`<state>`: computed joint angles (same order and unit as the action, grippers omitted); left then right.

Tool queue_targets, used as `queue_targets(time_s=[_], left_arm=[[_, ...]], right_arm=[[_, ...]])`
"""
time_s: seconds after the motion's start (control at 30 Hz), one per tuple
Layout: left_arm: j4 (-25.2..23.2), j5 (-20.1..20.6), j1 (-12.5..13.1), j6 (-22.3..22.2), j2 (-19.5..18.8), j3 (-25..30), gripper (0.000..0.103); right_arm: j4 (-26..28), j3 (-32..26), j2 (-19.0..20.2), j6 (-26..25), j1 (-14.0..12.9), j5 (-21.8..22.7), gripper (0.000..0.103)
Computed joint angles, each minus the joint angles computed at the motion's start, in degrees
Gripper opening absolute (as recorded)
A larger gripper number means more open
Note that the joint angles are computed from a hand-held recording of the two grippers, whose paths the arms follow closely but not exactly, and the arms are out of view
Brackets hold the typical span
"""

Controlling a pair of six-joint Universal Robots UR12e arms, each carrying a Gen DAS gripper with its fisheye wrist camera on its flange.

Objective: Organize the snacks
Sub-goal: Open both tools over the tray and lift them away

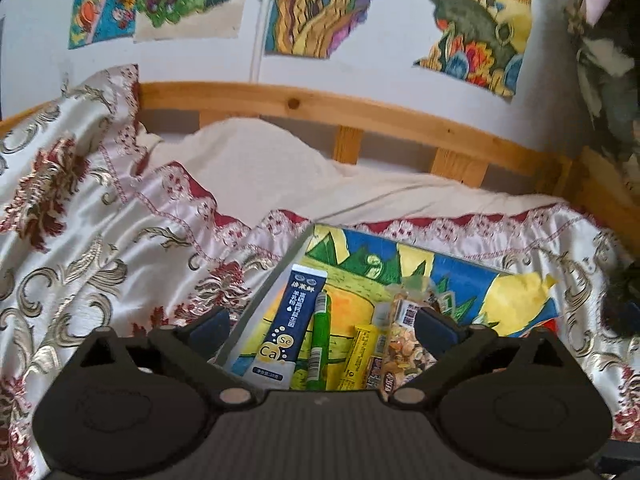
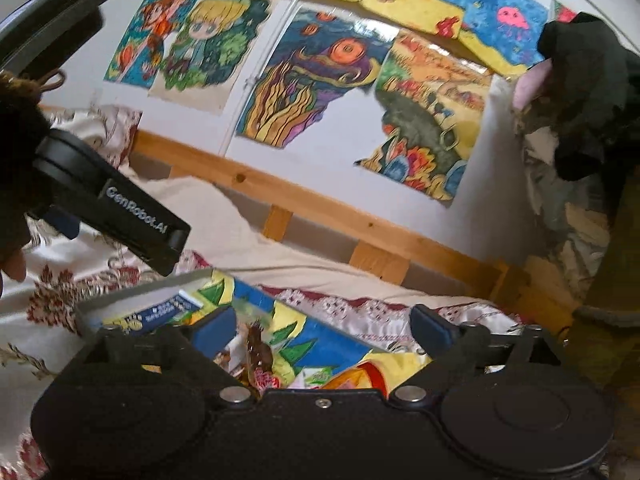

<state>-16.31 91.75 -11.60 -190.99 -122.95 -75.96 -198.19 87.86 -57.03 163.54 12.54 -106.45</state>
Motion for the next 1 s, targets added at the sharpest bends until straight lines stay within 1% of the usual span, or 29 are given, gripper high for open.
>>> queue_targets(time_s=[0.07, 0.2, 0.4, 0.5, 0.63, 0.73, 0.9, 1.0], left_arm=[[1.09, 0.05, 0.04, -0.57, 0.91, -1.20, 0.102], [4.41, 0.82, -0.03, -1.01, 2.92, -4.14, 0.102], [10.54, 2.11, -0.36, 0.97, 5.89, -8.78, 0.102], [12.56, 2.78, -0.48, 1.29, 7.45, -11.02, 0.102], [14.12, 2.97, -0.36, -0.38, 9.87, -14.28, 0.102], [16.43, 3.18, -0.32, -0.93, 11.73, -17.14, 0.102], [21.24, 4.29, -0.58, 1.28, 14.05, -21.50, 0.103], [22.61, 5.21, -0.82, 2.32, 15.16, -23.46, 0.103]], right_arm=[[-1.32, 0.65, -0.63, 0.36, 0.13, -0.47, 0.101], [-3.76, 2.00, -1.94, 1.20, 0.44, -1.61, 0.102], [-6.45, 4.14, -4.30, 4.36, 0.94, -3.87, 0.102], [-6.91, 6.04, -5.97, 6.93, 1.16, -4.83, 0.102], [-6.67, 9.44, -8.65, 11.16, 1.47, -5.66, 0.102], [-6.38, 12.40, -10.88, 15.29, 1.68, -5.30, 0.102], [-5.85, 15.80, -13.47, 20.58, 2.20, -5.78, 0.102], [-5.52, 17.53, -14.73, 22.40, 2.47, -5.48, 0.102]])
